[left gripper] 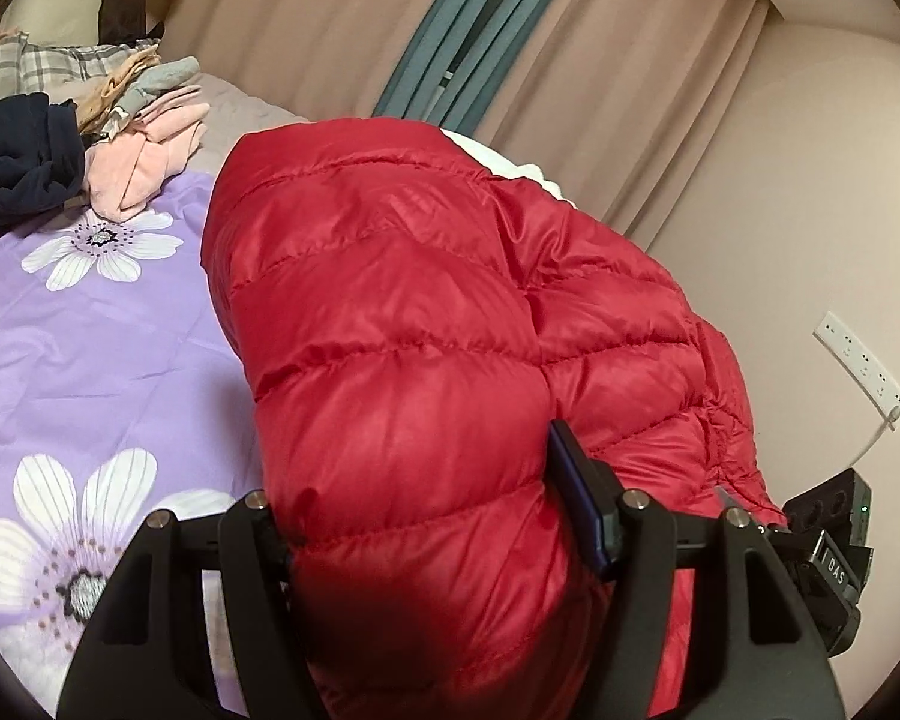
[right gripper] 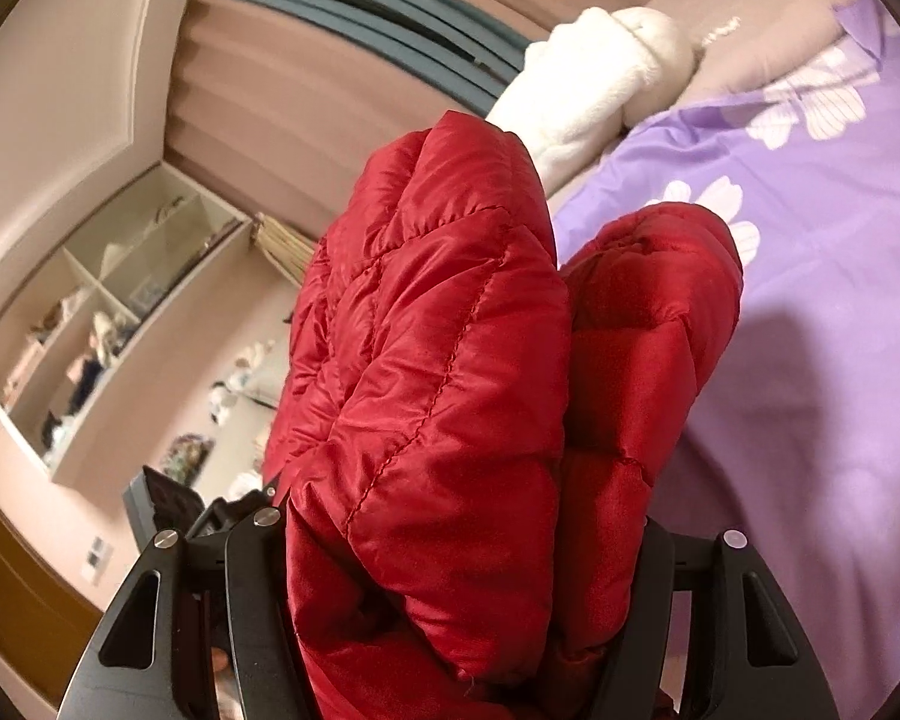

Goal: Fold large clothes

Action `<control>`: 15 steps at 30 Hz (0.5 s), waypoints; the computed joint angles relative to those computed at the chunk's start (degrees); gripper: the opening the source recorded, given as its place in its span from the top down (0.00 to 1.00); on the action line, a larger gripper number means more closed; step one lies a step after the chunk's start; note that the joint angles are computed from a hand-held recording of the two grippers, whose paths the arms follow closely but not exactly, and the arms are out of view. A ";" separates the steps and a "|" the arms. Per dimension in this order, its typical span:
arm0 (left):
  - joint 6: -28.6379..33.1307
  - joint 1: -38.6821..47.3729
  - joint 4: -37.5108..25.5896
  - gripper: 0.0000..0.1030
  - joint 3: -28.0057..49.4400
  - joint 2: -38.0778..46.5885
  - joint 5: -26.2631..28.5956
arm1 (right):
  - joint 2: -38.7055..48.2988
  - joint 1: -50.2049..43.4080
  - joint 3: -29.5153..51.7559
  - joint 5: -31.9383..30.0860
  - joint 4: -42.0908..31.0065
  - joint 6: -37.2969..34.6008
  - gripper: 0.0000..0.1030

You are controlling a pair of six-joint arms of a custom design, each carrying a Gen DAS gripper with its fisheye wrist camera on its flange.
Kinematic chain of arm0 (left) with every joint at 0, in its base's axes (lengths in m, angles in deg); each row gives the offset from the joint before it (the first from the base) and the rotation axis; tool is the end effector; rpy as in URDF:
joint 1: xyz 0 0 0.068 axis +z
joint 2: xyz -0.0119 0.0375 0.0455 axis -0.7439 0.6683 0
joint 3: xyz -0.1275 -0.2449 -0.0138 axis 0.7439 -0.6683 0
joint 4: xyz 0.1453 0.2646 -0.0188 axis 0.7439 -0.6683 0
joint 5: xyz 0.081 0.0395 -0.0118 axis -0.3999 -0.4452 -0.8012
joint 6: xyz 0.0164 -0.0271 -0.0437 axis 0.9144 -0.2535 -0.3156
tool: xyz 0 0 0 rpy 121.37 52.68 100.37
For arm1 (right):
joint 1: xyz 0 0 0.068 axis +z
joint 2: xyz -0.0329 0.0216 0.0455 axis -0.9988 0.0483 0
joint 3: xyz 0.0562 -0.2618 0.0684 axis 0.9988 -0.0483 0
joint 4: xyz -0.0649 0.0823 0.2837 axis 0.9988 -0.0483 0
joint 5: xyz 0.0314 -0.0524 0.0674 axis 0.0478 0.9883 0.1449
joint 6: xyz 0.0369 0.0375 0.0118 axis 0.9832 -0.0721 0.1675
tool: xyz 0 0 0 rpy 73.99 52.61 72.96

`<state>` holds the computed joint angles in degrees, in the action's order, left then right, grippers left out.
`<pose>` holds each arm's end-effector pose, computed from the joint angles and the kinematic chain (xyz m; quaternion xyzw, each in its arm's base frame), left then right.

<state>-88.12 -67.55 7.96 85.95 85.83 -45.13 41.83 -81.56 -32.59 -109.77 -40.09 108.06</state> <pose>0.3518 -0.1331 0.3088 0.0342 0.8559 -0.2733 0.4376 0.2651 0.0439 0.3078 0.1223 0.7787 0.4360 0.4343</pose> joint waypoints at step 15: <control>4.83 9.30 2.07 0.23 11.12 26.51 -1.00 | 37.41 8.23 20.66 14.66 -7.36 -8.84 0.34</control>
